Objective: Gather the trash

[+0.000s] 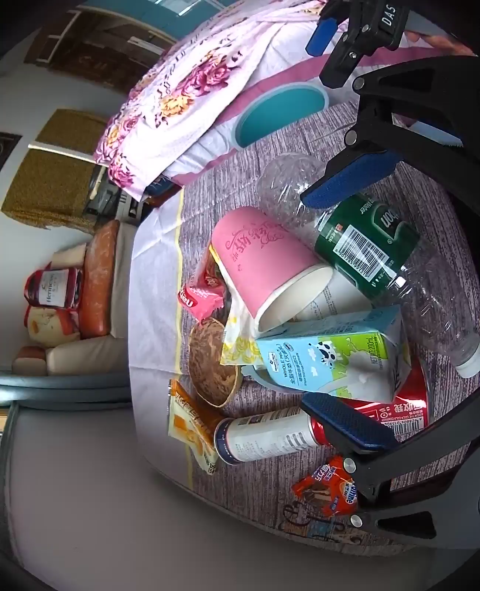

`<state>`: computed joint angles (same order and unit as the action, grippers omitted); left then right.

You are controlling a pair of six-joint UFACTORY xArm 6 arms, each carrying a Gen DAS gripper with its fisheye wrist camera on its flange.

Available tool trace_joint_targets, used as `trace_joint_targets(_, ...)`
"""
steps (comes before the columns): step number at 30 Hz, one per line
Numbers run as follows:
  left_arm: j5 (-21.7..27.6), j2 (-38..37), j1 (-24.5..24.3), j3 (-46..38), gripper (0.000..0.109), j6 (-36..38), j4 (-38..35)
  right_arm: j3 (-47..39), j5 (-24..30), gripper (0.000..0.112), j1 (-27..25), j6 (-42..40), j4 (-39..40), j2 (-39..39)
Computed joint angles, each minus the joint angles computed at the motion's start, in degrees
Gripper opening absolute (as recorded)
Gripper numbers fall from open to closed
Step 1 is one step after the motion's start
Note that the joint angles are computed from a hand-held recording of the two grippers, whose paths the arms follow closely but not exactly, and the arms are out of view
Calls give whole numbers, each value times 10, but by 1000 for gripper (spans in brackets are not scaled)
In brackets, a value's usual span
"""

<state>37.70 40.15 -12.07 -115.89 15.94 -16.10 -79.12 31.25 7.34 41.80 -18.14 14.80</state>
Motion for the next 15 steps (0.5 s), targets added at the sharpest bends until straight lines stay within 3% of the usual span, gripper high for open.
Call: trace_joint_targets(15, -2, -19, -2, 21, 99, -2, 5, 3, 1, 97, -5, -4, 14, 0)
